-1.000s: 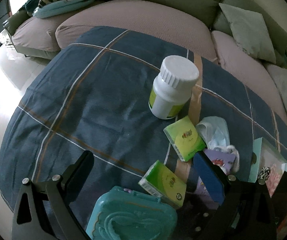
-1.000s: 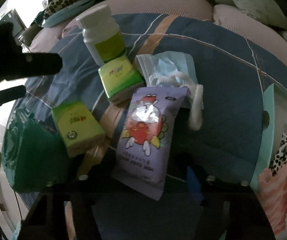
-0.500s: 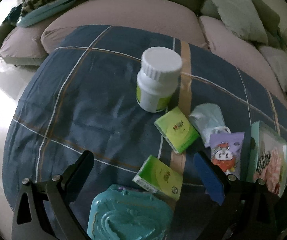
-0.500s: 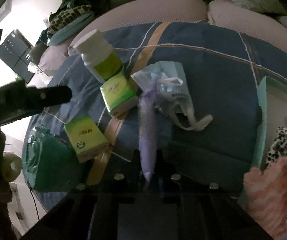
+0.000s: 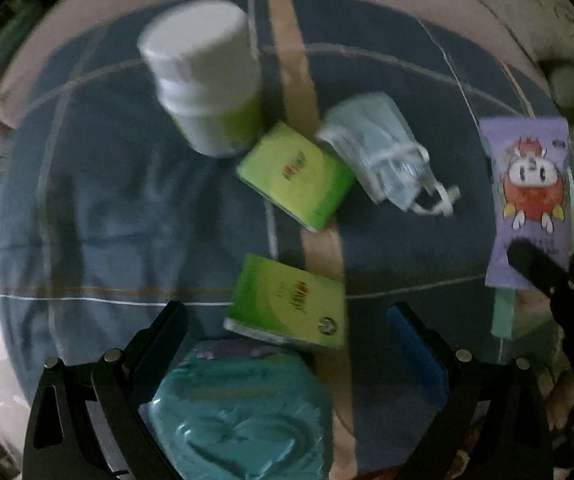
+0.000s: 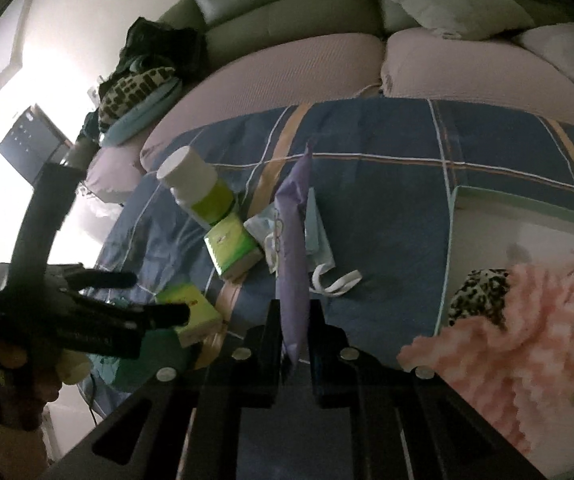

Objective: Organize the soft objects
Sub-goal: 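Grasp the purple cartoon snack packet with the right gripper while the left grasps a green tissue packet, then carry the snack packet and tissue packet over the white tray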

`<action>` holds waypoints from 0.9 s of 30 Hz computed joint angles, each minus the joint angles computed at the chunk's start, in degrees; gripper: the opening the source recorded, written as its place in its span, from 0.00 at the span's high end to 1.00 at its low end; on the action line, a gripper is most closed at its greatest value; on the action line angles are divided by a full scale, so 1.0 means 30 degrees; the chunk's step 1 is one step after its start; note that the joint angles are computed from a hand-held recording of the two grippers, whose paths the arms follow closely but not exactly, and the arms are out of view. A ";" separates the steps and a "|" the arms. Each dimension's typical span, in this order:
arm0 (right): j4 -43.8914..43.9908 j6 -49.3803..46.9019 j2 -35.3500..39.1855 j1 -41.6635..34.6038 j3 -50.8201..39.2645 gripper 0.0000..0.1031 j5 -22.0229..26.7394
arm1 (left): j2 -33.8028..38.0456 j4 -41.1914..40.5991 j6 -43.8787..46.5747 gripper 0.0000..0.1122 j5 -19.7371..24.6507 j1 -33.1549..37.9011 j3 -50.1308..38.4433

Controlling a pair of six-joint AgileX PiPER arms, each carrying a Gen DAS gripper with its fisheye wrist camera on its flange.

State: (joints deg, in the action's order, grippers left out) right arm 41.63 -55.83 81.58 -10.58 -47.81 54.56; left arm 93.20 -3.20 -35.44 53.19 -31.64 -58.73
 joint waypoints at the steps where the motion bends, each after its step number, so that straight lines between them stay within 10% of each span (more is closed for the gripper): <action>1: -0.0055 0.0186 0.0004 0.0042 0.0049 0.88 -0.0086 | 0.0485 -0.0287 0.0572 0.11 0.0308 0.0110 -0.0292; 11: 0.0148 -0.0227 0.0178 -0.1447 -0.0370 0.88 0.0782 | 0.3400 0.1320 0.1520 0.23 0.3415 -0.0772 -0.3451; 13: 0.0205 -0.0200 0.0289 -0.1628 -0.0515 0.88 0.0878 | 0.3553 0.1045 0.1599 0.41 0.3351 -0.0698 -0.3676; 27: 0.1226 -0.0469 0.0484 -0.3989 -0.1552 0.88 0.1980 | 0.1130 0.2337 -0.1104 0.41 0.1840 -0.1935 -0.3288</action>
